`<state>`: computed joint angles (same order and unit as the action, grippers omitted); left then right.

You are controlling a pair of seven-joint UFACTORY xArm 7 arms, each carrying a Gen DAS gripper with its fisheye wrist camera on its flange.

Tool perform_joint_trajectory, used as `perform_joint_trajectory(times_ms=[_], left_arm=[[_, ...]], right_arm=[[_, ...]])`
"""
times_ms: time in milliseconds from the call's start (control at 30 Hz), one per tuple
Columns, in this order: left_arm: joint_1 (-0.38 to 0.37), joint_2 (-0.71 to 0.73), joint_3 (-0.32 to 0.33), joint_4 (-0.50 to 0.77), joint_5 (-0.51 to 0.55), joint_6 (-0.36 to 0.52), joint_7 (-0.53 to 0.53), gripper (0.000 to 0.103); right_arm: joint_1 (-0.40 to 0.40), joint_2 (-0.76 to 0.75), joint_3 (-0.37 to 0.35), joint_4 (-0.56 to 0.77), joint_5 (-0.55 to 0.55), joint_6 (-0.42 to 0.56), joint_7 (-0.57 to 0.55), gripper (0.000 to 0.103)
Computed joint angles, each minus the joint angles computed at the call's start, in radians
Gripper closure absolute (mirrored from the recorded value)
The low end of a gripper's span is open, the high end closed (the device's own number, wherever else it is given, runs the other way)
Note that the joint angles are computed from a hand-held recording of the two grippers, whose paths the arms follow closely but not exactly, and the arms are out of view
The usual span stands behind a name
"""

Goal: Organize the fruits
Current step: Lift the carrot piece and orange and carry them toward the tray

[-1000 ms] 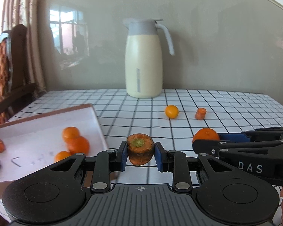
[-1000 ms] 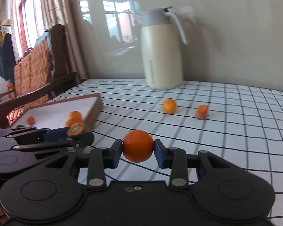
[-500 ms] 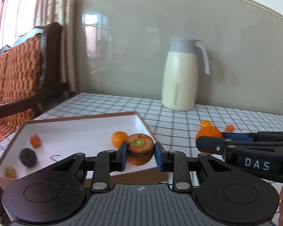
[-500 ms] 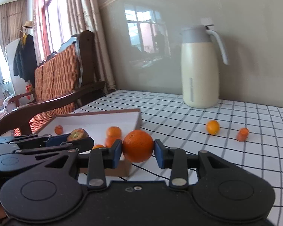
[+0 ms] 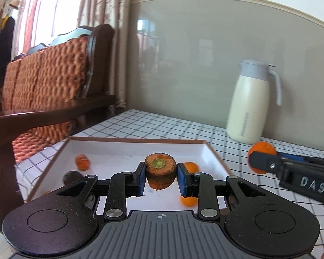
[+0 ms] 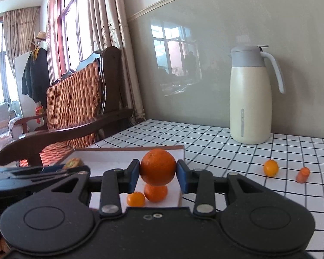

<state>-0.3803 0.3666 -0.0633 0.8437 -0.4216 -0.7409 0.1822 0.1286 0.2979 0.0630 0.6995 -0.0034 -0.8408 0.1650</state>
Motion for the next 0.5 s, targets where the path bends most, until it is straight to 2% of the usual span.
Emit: perform_joint_trajectory(times_ms=[500], left_arm=[[0.041,0.041,0.042,0.049,-0.068,0.007,0.008,0.072]], right_arm=[[0.071,0.110,0.009,0.139,0.093,0.025,-0.050,0.074]])
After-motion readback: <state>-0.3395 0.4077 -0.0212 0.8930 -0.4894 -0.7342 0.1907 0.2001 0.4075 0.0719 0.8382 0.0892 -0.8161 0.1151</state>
